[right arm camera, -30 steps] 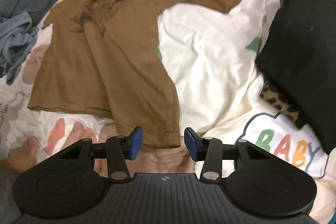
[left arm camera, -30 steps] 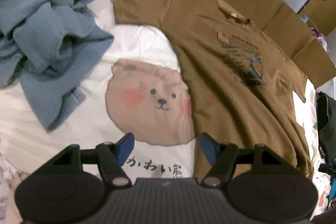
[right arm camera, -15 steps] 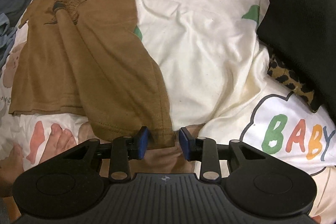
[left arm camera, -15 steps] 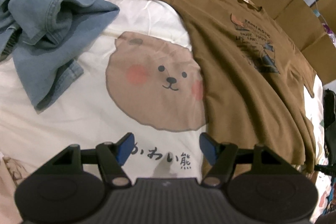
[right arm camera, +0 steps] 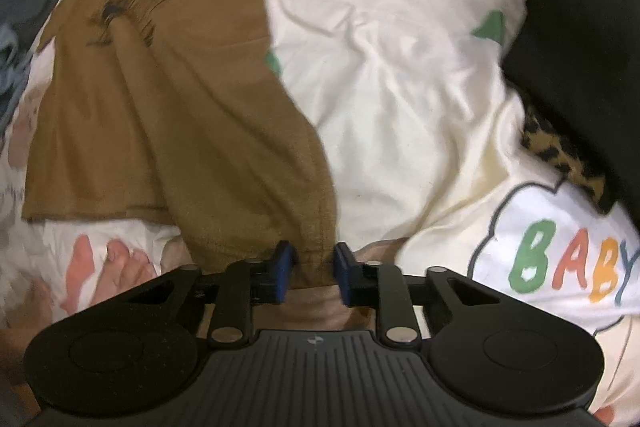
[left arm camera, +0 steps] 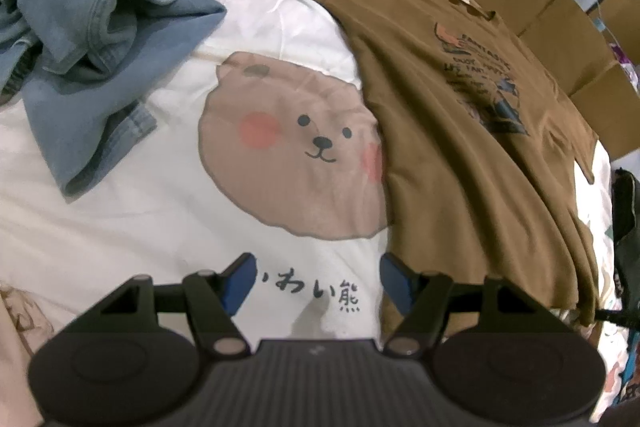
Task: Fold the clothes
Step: 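Lower the right gripper to the shirt hem and grasp it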
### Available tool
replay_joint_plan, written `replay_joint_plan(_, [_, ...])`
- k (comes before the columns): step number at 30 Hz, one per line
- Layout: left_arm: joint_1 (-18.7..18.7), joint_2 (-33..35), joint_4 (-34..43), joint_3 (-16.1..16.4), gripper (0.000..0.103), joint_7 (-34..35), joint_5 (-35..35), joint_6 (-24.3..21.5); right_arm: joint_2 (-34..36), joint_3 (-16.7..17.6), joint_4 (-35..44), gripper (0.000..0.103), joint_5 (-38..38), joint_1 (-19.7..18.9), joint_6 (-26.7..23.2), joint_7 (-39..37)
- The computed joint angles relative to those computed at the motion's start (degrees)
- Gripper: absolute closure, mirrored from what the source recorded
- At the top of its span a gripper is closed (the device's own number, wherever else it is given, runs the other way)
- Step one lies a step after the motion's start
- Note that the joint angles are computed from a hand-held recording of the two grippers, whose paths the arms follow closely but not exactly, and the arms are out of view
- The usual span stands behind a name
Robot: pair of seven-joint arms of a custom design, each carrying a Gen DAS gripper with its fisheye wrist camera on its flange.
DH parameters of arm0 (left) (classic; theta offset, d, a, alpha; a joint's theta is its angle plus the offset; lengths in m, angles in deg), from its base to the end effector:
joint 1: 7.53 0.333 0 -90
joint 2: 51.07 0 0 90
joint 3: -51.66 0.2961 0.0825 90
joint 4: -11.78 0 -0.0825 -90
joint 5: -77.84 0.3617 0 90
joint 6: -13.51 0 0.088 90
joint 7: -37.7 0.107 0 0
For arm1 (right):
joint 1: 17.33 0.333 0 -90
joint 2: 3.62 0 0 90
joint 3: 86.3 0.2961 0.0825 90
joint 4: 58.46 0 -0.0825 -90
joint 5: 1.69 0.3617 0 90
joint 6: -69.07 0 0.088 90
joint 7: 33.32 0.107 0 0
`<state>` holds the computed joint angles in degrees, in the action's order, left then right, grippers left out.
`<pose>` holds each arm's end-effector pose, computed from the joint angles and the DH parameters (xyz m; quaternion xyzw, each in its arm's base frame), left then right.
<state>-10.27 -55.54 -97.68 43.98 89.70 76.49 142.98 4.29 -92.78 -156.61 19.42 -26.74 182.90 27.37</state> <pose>0.5448 -0.1030 0.5595 -0.8382 0.5026 -0.1998 0.0701 0.5798 -0.1383 0.5042 -0.7328 0.6567 0.0004 0.1779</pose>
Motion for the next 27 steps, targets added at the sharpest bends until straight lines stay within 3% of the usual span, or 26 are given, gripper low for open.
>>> replay_joint_plan(4, [-0.08, 0.02, -0.19, 0.06, 0.032, 0.93, -0.51, 0.48, -0.02, -0.12, -0.02, 0.086, 0.56, -0.28, -0.27, 0.30])
replay_joint_plan(6, [-0.14, 0.08, -0.07, -0.01, 0.032, 1.71, -0.13, 0.34, -0.19, -0.09, -0.10, 0.098, 0.76, -0.35, -0.50, -0.11])
replay_joint_plan(7, [-0.18, 0.15, -0.03, 0.00, 0.032, 2.11, -0.30, 0.33, -0.36, -0.07, -0.26, 0.099, 0.38, -0.26, -0.38, -0.28])
replay_joint_plan(14, [-0.72, 0.54, -1.49, -0.16, 0.033, 3.77, -3.56, 4.33, -1.50, -0.23, -0.83, 0.100, -1.08, 0.07, 0.69, -0.73])
replay_joint_plan(23, [-2.42, 2.28, -4.05, -0.94, 0.045, 7.10, -10.77, 9.51, -1.58, -0.55, -0.69, 0.100, -5.38, 0.60, 3.54, 1.97])
replay_joint_plan(27, [-2.94, 3.05, -4.88, -1.21, 0.057, 7.49, -12.86, 9.72, -0.09, -0.47, 1.57, 0.100, -6.76, 0.63, 4.09, 2.78])
